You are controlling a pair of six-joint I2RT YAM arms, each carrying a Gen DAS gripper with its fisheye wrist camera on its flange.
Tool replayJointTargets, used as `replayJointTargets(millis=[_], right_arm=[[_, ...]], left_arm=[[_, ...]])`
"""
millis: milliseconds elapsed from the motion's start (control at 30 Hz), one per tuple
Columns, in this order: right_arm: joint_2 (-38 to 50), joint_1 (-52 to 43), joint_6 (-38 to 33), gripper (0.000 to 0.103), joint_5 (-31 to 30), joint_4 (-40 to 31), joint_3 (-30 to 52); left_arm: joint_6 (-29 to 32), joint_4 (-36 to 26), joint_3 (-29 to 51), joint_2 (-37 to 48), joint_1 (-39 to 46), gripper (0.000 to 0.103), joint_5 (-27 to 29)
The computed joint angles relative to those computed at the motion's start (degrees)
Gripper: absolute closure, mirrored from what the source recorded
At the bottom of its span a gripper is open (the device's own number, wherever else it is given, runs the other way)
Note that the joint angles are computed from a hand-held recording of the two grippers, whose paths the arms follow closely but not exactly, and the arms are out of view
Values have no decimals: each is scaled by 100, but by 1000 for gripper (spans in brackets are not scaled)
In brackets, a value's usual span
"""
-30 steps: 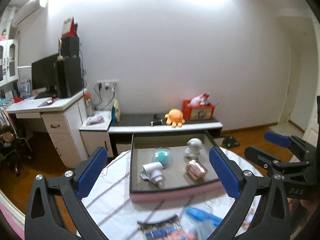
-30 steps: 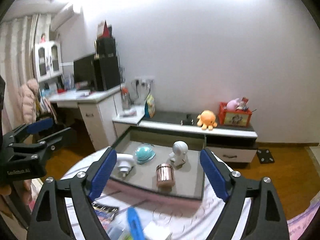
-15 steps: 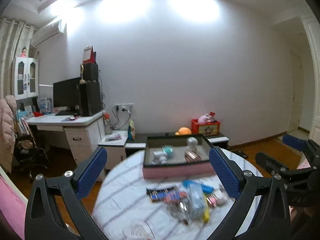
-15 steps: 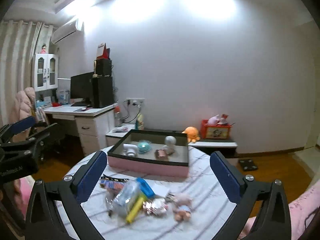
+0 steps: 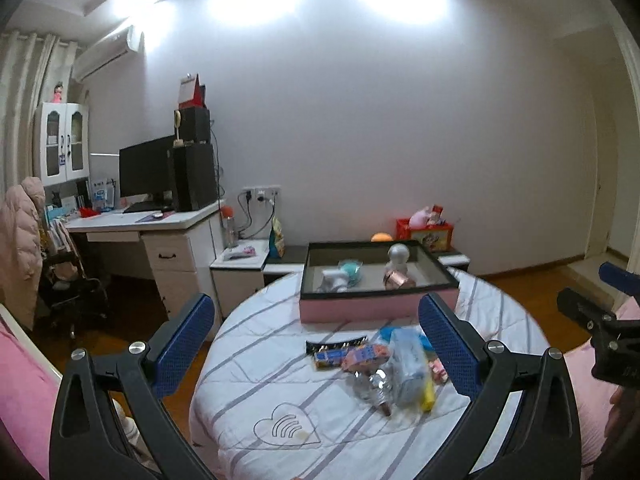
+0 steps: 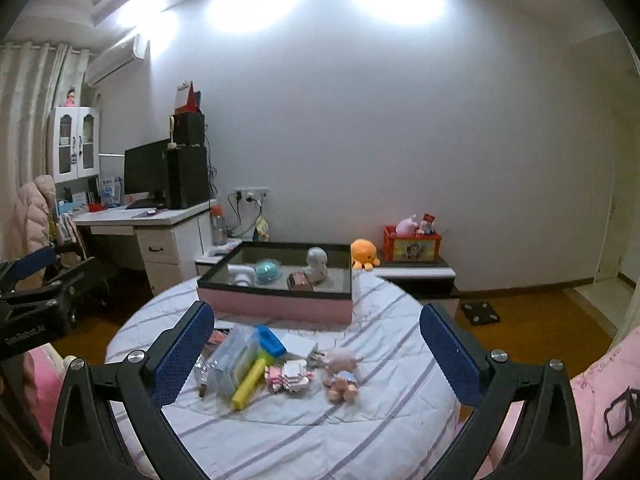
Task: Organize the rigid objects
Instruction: 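Withdraw both tools from the box back toward the pile, then grasp the clear plastic box with the left tool while the right tool grasps the pink doll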
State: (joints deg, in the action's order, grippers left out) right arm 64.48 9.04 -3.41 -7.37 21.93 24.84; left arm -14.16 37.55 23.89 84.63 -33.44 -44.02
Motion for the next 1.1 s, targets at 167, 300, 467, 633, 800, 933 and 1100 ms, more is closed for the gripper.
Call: replayJointTargets(millis=[167, 300, 467, 633, 800, 933, 1100], right_arm=[[1003, -111, -98, 0, 42, 336, 136], [2137, -133, -144, 0, 62, 375, 567], [3229, -85, -140, 0, 228, 305, 1147], [3908, -217, -233, 8, 258, 111, 1718], [4423, -430, -253, 34, -102, -343, 2343], [4771, -434, -340, 34, -313, -723, 2841], [5117, -496, -412, 60, -560, -1185, 3412]], left_arm=[[-245, -142, 265, 728, 338, 0, 521], [-414, -192, 528, 1401, 674, 0, 992], [-432, -396, 970, 2096, 909, 0, 1293], [-395, -442, 1236, 2450, 994, 0, 1538], [-394, -620, 1612, 2723, 970, 0, 1743], [-362, -911, 2096, 3053, 789, 0, 1791], [-362, -1201, 2649, 3390, 666, 0, 1982]])
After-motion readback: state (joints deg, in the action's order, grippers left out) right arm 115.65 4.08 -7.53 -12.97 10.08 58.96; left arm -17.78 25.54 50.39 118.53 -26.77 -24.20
